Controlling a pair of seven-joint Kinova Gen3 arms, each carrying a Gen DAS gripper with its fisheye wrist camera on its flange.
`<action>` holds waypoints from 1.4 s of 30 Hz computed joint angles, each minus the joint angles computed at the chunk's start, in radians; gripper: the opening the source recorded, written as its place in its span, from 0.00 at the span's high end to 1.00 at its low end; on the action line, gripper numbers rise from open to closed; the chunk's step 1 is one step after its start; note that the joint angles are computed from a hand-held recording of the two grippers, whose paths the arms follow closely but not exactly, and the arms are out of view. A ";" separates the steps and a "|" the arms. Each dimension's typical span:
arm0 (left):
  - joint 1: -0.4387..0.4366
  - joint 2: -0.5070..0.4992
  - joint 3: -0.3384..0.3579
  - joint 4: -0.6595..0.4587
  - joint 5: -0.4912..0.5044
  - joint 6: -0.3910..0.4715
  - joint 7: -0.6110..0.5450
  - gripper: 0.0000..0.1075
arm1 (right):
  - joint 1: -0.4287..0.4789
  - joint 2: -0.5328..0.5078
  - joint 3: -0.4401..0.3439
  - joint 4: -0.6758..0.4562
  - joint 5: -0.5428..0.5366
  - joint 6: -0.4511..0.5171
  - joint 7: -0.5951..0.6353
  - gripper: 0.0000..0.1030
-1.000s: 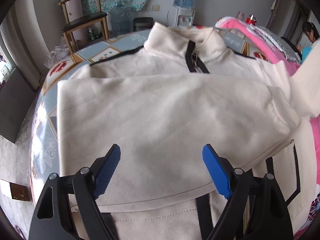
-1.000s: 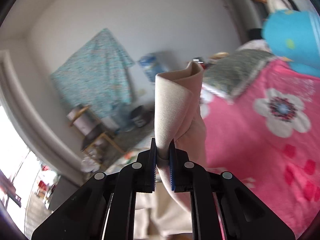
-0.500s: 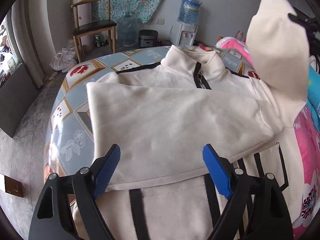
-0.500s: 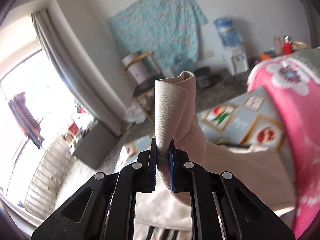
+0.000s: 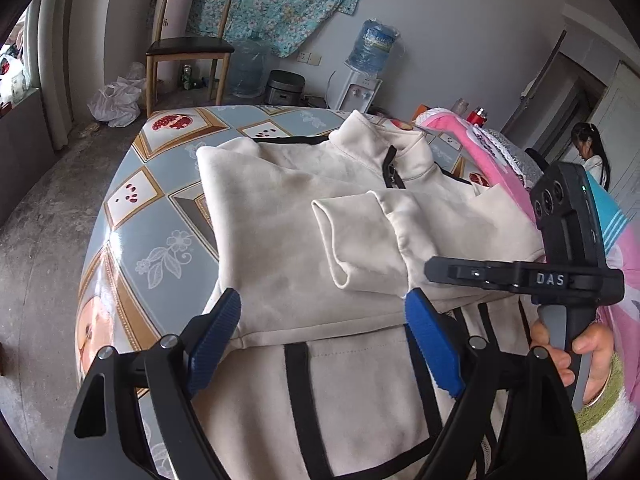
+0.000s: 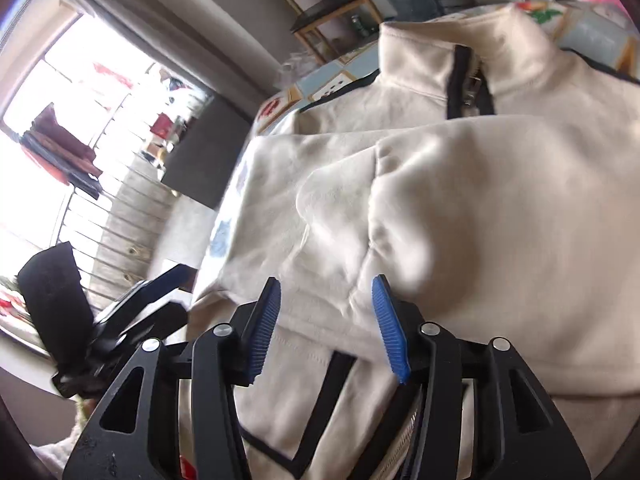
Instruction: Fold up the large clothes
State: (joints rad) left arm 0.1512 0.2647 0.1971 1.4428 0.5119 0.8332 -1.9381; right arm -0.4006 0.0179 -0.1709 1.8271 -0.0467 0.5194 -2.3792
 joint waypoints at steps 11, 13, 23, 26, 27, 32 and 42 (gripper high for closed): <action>0.042 0.240 0.024 -0.305 -0.021 0.161 0.174 0.46 | 0.273 -0.357 -0.291 0.222 0.237 0.167 -0.422 0.61; 0.072 0.301 0.005 -0.397 -0.053 0.228 0.253 0.51 | 0.264 -0.379 -0.319 0.237 0.286 0.220 -0.503 0.61; 0.202 0.367 -0.025 -0.540 -0.271 0.294 0.340 0.94 | 0.221 -0.431 -0.390 0.332 0.403 0.293 -0.778 0.67; 0.174 0.331 -0.003 -0.517 -0.249 0.265 0.300 0.95 | 0.230 -0.452 -0.383 0.334 0.392 0.310 -0.770 0.67; 0.155 0.311 0.008 -0.508 -0.230 0.259 0.281 0.95 | 0.236 -0.452 -0.388 0.333 0.393 0.318 -0.769 0.66; 0.112 0.201 0.000 -0.473 -0.210 0.219 0.225 0.95 | 0.235 -0.479 -0.371 0.357 0.369 0.301 -0.742 0.66; 0.136 0.248 -0.072 -0.476 -0.351 0.320 0.318 0.95 | 0.284 -0.496 -0.407 0.365 0.343 0.292 -0.708 0.64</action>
